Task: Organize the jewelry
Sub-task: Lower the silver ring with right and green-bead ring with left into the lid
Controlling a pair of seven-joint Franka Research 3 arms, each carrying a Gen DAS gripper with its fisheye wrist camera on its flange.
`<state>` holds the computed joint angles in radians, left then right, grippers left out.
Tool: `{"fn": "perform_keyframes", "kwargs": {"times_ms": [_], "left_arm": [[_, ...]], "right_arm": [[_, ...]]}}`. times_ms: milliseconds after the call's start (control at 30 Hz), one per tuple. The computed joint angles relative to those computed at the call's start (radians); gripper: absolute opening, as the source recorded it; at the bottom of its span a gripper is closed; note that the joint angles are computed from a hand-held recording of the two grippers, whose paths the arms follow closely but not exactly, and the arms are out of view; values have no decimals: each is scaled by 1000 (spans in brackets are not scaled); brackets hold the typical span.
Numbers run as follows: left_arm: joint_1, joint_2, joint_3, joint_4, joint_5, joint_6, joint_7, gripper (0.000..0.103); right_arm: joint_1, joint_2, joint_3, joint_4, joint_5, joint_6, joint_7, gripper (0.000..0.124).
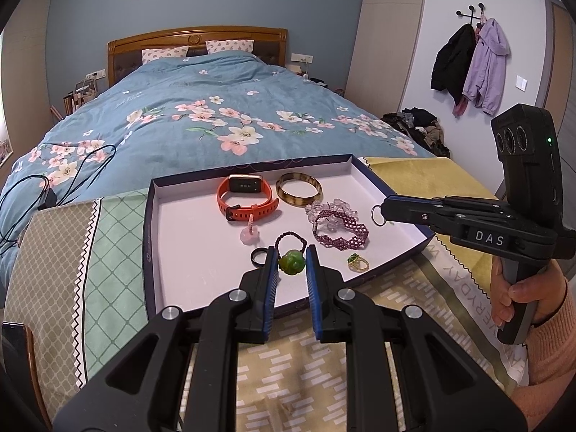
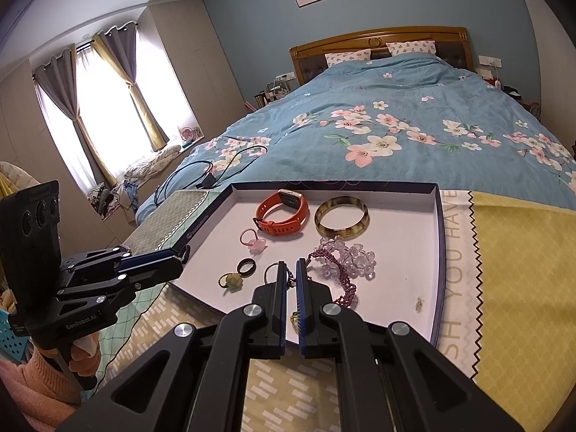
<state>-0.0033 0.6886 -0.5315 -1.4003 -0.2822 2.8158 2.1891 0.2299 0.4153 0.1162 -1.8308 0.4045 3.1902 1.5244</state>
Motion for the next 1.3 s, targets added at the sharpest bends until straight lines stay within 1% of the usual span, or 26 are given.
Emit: {"fn": "perform_keyframes", "kwargs": {"times_ms": [233, 400, 867, 1300], "left_arm": [[-29, 27, 32, 46, 29, -13, -35, 16], [-53, 49, 55, 79, 57, -24, -69, 16], [-95, 100, 95, 164, 113, -65, -140, 16], [-128, 149, 131, 247, 151, -109, -192, 16]], "right_arm": [[8, 15, -15, 20, -9, -15, 9, 4], [25, 31, -39, 41, -20, -36, 24, 4], [48, 53, -82, 72, -52, -71, 71, 4], [75, 84, -131, 118, -107, -121, 138, 4]]}}
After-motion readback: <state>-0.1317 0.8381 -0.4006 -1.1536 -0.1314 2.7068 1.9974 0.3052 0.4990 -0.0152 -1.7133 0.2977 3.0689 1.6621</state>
